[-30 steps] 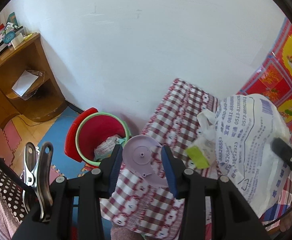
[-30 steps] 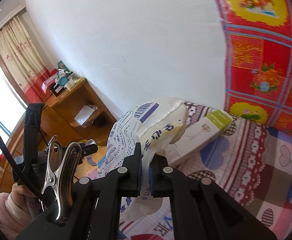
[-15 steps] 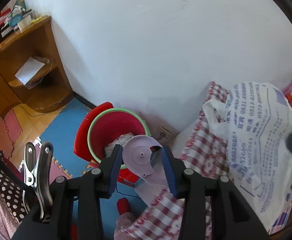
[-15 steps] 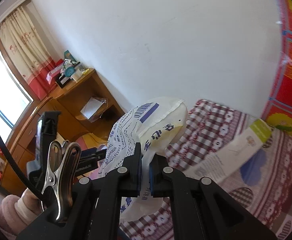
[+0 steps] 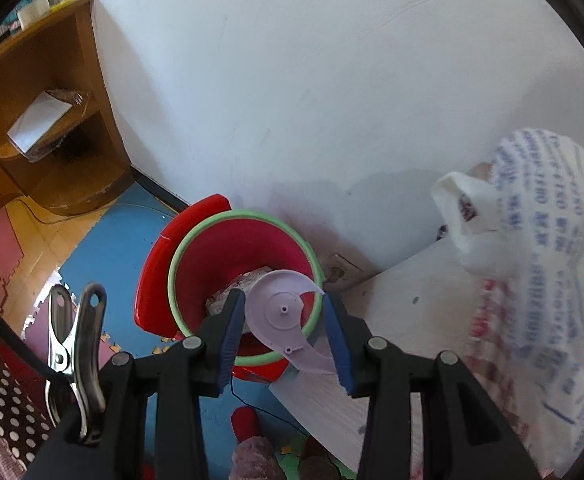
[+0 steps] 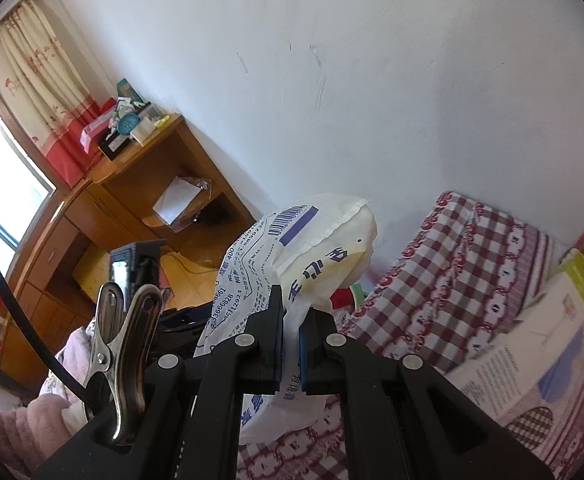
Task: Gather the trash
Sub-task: 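Carry the held bag with the right gripper above the red bucket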
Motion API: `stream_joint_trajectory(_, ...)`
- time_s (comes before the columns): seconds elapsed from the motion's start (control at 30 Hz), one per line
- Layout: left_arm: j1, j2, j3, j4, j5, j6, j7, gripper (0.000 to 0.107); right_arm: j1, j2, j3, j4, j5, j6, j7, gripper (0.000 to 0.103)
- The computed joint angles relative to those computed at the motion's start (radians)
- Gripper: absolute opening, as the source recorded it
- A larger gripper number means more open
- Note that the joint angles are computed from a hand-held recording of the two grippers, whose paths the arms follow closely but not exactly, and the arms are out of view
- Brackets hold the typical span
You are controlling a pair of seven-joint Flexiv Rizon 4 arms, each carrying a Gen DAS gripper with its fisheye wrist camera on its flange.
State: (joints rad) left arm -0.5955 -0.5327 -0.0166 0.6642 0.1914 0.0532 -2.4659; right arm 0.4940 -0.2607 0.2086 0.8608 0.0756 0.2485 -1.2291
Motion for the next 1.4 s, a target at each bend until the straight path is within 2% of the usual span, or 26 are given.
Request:
stream_joint_trajectory(0.2, 0.048, 0.041, -0.014, 0.174, -0.036, 0.136, -0.002, 0.042, 0.024, -0.044, -0.006, -0.025, -0.028, -0.022, 0.023, 0.007)
stream_joint_trajectory(0.5, 0.102, 0.037, -0.03, 0.276, -0.084, 0.227, 0.039, 0.042, 0.049, -0.082, -0.014, -0.048, -0.058, -0.041, 0.05, 0.007)
stream_joint_trajectory(0.97, 0.112, 0.027, -0.026, 0.275, -0.104, 0.229, 0.053, 0.043, 0.062, -0.12, -0.023, -0.086, -0.078, -0.071, 0.079, 0.007)
stream_joint_trajectory(1.4, 0.121, 0.114, -0.024, 0.337, -0.082, 0.207, 0.003, 0.043, 0.117, -0.237, -0.032, -0.228, -0.081, -0.128, 0.064, 0.007)
